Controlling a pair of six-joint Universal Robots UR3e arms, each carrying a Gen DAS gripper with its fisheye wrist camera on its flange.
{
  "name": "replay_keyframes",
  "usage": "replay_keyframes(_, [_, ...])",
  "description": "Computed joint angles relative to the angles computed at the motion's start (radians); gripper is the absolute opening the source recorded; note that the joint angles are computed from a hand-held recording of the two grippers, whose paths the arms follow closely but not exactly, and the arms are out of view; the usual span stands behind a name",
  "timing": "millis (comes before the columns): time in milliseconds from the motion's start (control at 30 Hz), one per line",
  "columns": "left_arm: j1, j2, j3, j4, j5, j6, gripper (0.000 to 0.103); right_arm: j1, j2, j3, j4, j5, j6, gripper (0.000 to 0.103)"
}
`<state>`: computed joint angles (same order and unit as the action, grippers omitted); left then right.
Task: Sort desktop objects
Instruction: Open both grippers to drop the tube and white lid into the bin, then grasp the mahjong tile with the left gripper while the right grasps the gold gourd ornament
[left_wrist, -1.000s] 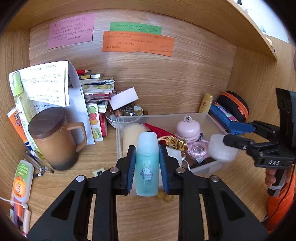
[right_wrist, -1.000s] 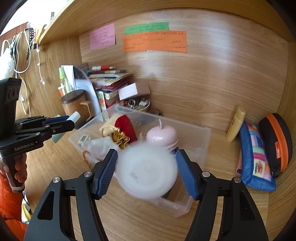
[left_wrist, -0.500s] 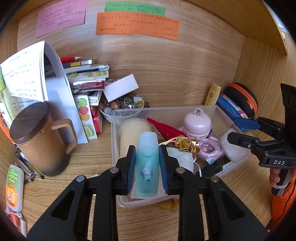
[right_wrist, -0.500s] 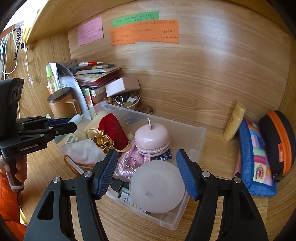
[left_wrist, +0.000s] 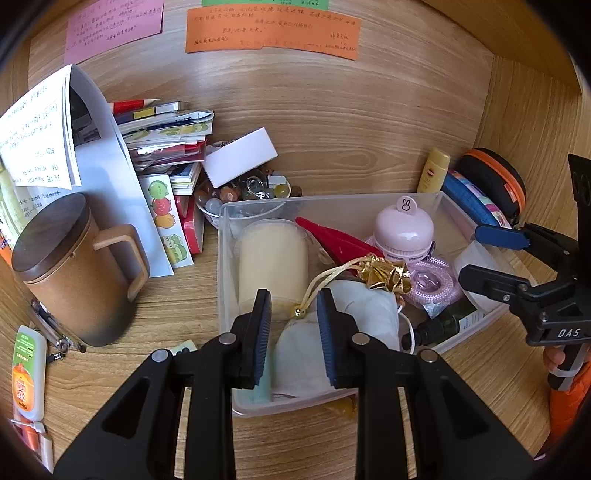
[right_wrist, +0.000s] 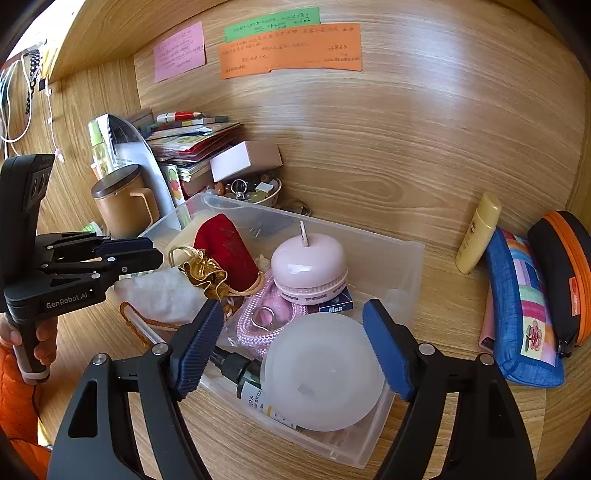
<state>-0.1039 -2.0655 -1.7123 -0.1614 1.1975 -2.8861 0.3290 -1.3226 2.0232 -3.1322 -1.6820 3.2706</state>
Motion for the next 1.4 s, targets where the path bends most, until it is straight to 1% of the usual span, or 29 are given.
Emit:
replay_keyframes(67, [0.004, 0.01, -0.011, 0.006, -0.004, -0.004, 0.031, 0.005, 0.002, -0.006, 0.005, -0.006, -0.001, 0.077])
replay_keyframes(133, [0.008, 0.025, -0.034, 0.037, 0.004, -0.013, 0.049, 0.009, 0.0, -0.009, 0.012, -0.007, 0.003, 0.077])
replay_keyframes(200, [0.017, 0.048, -0.069, 0.073, 0.0, -0.016, 0.054, 0.02, 0.003, -0.021, 0.025, -0.019, 0.008, 0.077])
replay_keyframes(267, [0.038, 0.079, -0.102, 0.084, -0.023, -0.01, 0.055, 0.036, 0.002, -0.033, 0.038, -0.038, 0.013, 0.077])
replay_keyframes(300, [0.045, 0.09, -0.112, 0.084, -0.03, -0.006, 0.057, 0.046, 0.001, -0.037, 0.042, -0.047, 0.017, 0.077])
replay_keyframes(400, [0.072, 0.128, -0.167, 0.126, -0.035, 0.002, 0.07, 0.077, -0.003, -0.046, 0.041, -0.073, 0.028, 0.077])
replay_keyframes(433, [0.079, 0.137, -0.18, 0.137, -0.035, 0.003, 0.071, 0.089, -0.004, -0.052, 0.041, -0.084, 0.033, 0.077])
replay_keyframes(533, [0.119, 0.172, -0.234, 0.158, -0.055, 0.016, 0.071, 0.128, 0.0, -0.071, 0.046, -0.11, 0.046, 0.079])
replay_keyframes(600, [0.143, 0.188, -0.262, 0.166, -0.062, 0.029, 0.071, 0.156, 0.009, -0.085, 0.046, -0.132, 0.055, 0.082])
replay_keyframes(733, [0.195, 0.209, -0.315, 0.163, -0.089, 0.066, 0.071, 0.213, 0.031, -0.116, 0.057, -0.169, 0.078, 0.082])
replay_keyframes(867, [0.234, 0.216, -0.357, 0.157, -0.099, 0.103, 0.072, 0.254, 0.052, -0.133, 0.067, -0.167, 0.1, 0.082])
replay_keyframes(1000, [0.265, 0.202, -0.372, 0.131, -0.106, 0.134, 0.072, 0.308, 0.089, -0.165, 0.087, -0.187, 0.116, 0.082])
replay_keyframes(1133, [0.275, 0.175, -0.37, 0.115, -0.094, 0.175, 0.072, 0.339, 0.12, -0.185, 0.108, -0.186, 0.143, 0.082])
replay_keyframes(1400, [0.258, 0.087, -0.241, -0.032, -0.082, 0.257, 0.072, 0.337, 0.2, -0.216, 0.132, -0.112, 0.233, 0.082])
